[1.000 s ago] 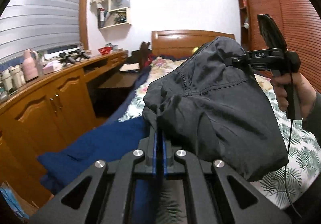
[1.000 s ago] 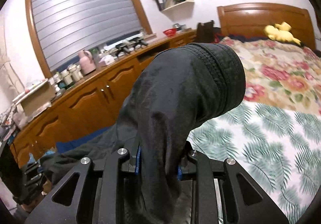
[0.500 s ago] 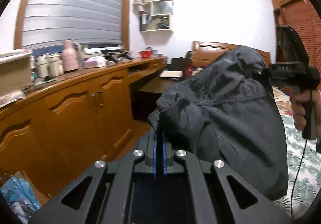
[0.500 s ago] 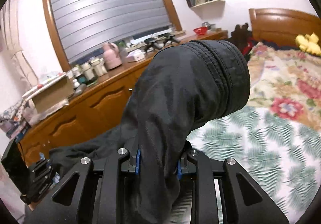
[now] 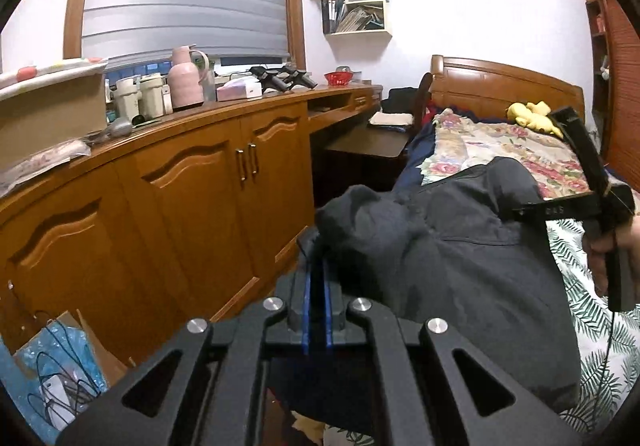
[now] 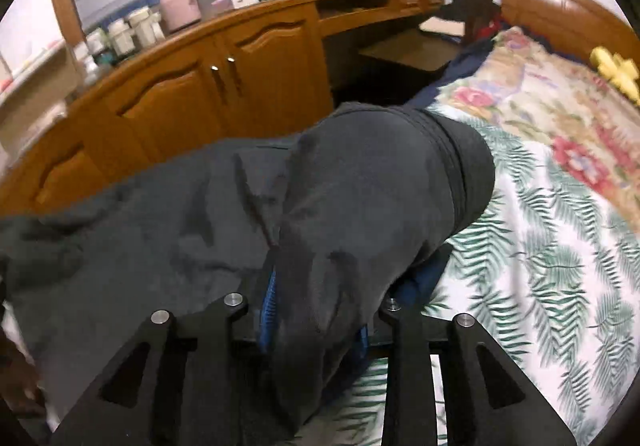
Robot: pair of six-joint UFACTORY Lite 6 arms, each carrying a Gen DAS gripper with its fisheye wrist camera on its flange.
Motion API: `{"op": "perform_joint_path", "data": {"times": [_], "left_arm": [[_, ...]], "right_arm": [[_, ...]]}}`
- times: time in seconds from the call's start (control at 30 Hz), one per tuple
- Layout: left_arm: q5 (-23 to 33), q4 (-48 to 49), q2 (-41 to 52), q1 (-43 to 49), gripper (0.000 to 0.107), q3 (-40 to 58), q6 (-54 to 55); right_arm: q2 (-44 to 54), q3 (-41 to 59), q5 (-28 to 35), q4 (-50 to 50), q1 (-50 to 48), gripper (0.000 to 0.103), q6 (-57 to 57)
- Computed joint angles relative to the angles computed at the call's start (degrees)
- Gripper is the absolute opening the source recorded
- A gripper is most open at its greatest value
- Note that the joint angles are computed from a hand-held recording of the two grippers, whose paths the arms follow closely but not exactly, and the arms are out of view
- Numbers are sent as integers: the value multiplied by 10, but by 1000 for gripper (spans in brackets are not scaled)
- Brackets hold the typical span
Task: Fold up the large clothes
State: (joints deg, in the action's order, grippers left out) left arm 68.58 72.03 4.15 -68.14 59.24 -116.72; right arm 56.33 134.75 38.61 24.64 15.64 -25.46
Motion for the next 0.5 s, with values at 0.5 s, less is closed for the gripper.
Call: {"op": "perform_joint_path", "data": {"times": [0.5], "left_arm": [[59, -70, -20, -54, 23, 12, 10]], "right_arm": [[-371, -523, -136, 277, -42, 54, -397]]}}
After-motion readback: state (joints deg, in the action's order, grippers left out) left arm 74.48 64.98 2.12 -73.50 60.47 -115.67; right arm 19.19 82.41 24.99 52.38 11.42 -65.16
